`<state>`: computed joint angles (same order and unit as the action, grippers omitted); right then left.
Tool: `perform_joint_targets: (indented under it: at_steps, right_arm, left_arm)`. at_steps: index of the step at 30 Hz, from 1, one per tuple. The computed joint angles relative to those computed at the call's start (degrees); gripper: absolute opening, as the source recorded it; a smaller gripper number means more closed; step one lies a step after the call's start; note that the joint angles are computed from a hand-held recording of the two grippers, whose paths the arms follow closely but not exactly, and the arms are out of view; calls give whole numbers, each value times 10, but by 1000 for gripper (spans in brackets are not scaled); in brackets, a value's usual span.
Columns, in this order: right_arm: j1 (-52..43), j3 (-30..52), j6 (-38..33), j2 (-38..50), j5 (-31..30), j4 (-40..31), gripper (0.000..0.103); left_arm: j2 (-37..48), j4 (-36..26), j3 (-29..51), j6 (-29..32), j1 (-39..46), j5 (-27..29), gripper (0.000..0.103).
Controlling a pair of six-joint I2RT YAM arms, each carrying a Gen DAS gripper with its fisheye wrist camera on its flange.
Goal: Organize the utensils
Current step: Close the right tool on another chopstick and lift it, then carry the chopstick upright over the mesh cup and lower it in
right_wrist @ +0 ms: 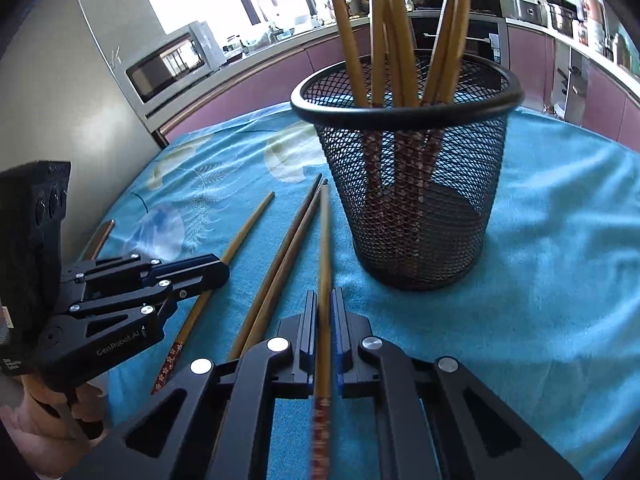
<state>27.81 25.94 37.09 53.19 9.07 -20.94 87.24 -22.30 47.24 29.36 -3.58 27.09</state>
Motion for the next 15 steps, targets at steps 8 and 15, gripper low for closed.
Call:
perform_joint_targets:
  at_steps: [8,15]
  right_arm:
    - [29,1,-4,-43,-1,-20,6]
    - [54,17,-20,-7,3,-27,6]
  left_arm:
    - [-32,-32,-11,27,11,33,8]
    - [-38,-41,-23,45,-2,33,8]
